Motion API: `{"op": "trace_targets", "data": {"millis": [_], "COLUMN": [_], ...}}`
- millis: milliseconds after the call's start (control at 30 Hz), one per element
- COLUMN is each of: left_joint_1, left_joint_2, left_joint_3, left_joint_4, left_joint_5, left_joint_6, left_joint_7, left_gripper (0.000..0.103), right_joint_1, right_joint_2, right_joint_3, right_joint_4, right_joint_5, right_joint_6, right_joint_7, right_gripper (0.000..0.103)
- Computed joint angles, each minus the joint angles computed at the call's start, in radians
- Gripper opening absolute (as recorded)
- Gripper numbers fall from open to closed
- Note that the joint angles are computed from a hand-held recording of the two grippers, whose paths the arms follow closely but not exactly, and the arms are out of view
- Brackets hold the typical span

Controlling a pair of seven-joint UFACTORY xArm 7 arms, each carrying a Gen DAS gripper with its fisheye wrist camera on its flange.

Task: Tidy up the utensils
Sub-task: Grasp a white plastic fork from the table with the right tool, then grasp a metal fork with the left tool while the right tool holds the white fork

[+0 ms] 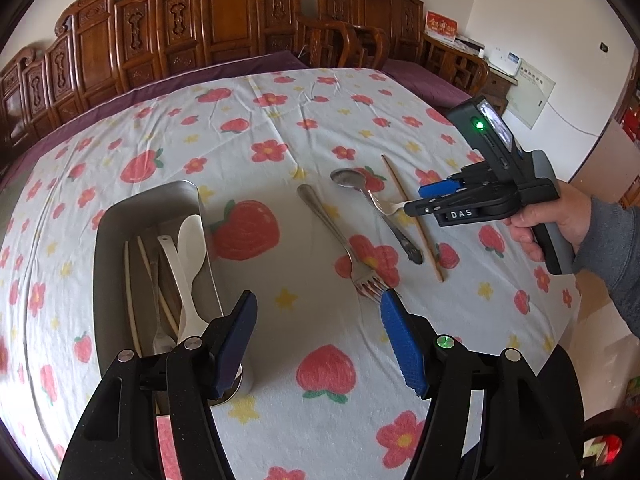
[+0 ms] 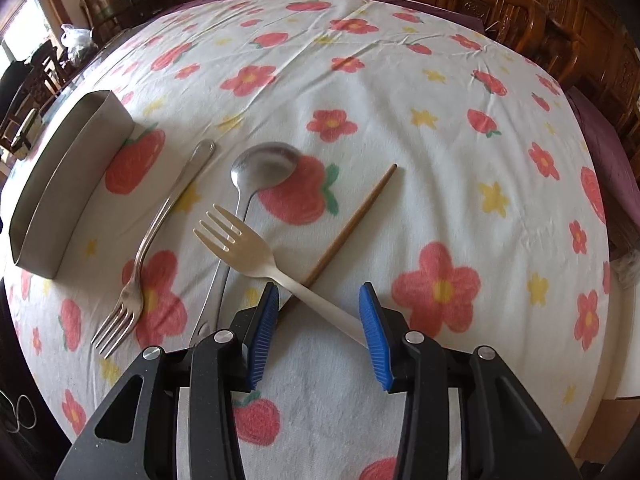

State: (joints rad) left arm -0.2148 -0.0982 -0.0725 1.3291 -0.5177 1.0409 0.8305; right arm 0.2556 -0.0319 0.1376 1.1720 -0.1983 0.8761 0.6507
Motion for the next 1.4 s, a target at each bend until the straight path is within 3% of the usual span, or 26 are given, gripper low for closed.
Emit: {"op": "trace_targets", "data": {"millis": [67,167,267,433,733,1000,1233,1400], "left_joint_1": [-0.001,-0.002,-0.005,-0.016,-0.051,-0.081,-0.112,-0.124], "left_joint_2": [-0.002,-0.003,-0.007,0.006,0.071,0.209,0.317,0.374], "left_joint_3": [-0.001,-0.002,-0.004,-0.015,-0.052,-0.086,-0.102,-0.103], "left_joint_4": [-0.003,-0.007,-0.013,-0.011,0.020,0.137,0.239,0.296], "left_joint_5": [0.002,0.002,0.004,0.009,0.051,0.141,0.257,0.304], "left_joint_6": [-0.002,-0.003,-0.004,-0.017,-0.064,-0.043,-0.031,-0.017], "left_joint_7": [0.000,0.002,0.001,-0.028,-0.106,-0.250,-0.348,-0.419], "left_gripper": [0.061,0.061,0.061,0.061,0.061,0.061,0.047,0.042], "right_joint_1": [0.003,0.009,0.015,0.026,0.044,0.055,0.065,0.064], "right_joint_2": [-0.003,-0.001,-0.010,-0.055,-0.152,-0.218,-0.256,-0.256], "right_joint_3": [0.002,0.007,0.011,0.032,0.092,0.151,0.164,0.165], "right_joint_4": [0.002,0.011,0.004,-0.037,-0.113,-0.162,-0.215,-0.227], "right_joint_5": [0.007,0.007,0.008,-0.043,-0.152,-0.203,-0.207,-0.200], "right_joint_6": [0.012,0.036,0.040,-0.012,-0.016,0.061,0.028,0.002], "right_joint_7": [-0.003,0.007,0.034,0.146,0.387,0.492,0.557,0.564], "right_gripper": [0.026,0.013,0.009,0.008,0.008,0.008,0.008,0.008]}}
